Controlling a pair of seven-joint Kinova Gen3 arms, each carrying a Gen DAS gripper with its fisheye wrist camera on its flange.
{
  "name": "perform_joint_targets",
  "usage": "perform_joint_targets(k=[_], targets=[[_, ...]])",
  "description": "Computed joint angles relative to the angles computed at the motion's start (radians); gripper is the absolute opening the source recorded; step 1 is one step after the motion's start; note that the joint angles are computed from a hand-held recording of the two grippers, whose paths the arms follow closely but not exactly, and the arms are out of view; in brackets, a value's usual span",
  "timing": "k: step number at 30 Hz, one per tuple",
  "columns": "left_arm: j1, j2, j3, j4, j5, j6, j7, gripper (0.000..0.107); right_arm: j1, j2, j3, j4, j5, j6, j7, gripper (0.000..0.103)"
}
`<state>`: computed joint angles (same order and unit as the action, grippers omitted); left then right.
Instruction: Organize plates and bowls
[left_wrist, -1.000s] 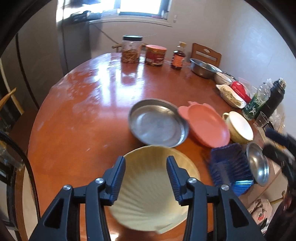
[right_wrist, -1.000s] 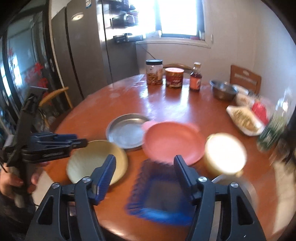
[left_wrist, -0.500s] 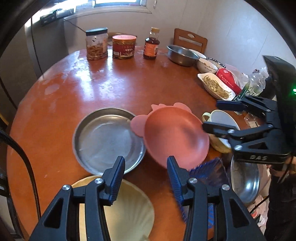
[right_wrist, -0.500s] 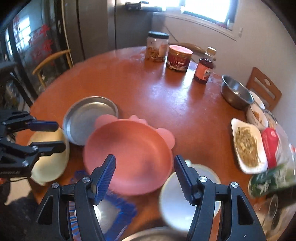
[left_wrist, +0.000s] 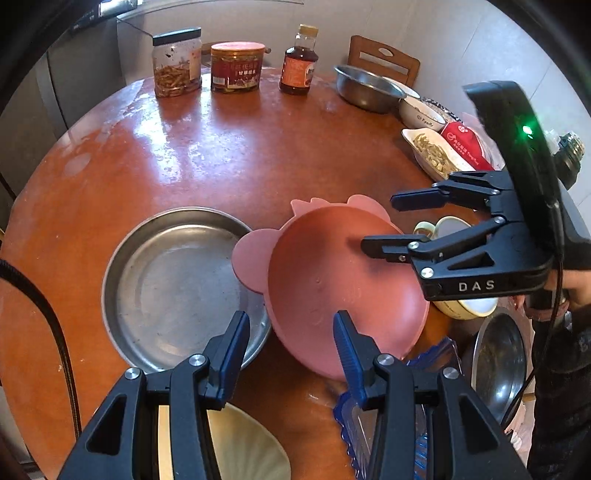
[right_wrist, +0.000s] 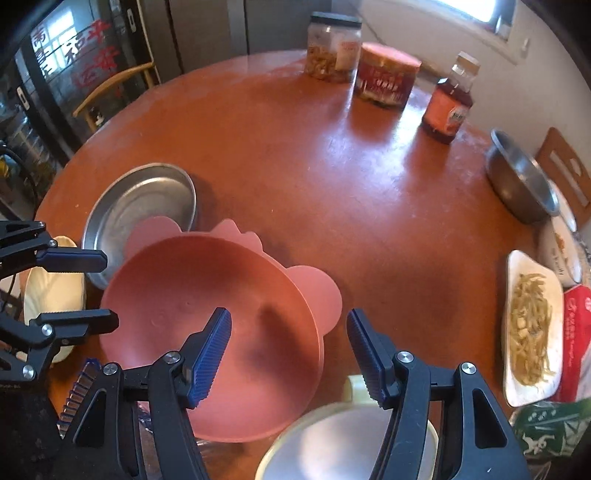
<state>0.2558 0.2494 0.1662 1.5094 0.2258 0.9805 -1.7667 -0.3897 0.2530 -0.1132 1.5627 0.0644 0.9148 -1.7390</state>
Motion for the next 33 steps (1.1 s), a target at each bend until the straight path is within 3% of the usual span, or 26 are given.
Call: perform_joint_targets(k=[6,12,15,17,20,26,33], targets=[[0.003,0.03,0.002,-0.017,0.004,0.01,-0.005,0.047,0.085,0.052,-0.007,-0.028,-0.133,0.019,0.082,0.065],[0.009,0.044,0.005,-0.014,0.0,0.003,-0.014,0.046,0.114,0.061,-0.004,-0.018,-0.202,0.008,0.119,0.041],[0.037,0.039,-0.003,-0.004,-0.046,-0.023,0.01,0.037,0.131,0.049,-0.002,0.001,-0.232,-0.019,0.117,0.03],[0.041,0.038,-0.003,-0.003,-0.058,-0.032,0.018,0.033,0.14,0.034,-0.003,0.02,-0.248,-0.04,0.122,0.028],[0.031,0.04,-0.003,-0.009,-0.054,-0.031,0.019,0.027,0.133,0.001,0.003,0.048,-0.238,-0.069,0.099,0.027],[0.009,0.002,-0.002,-0.005,-0.03,-0.054,0.004,0.027,0.118,-0.077,0.005,0.084,-0.214,-0.128,0.046,0.025],[-0.047,-0.069,-0.014,0.009,0.03,-0.07,-0.035,0.027,0.054,-0.175,-0.012,0.086,-0.104,-0.183,-0.07,0.024]])
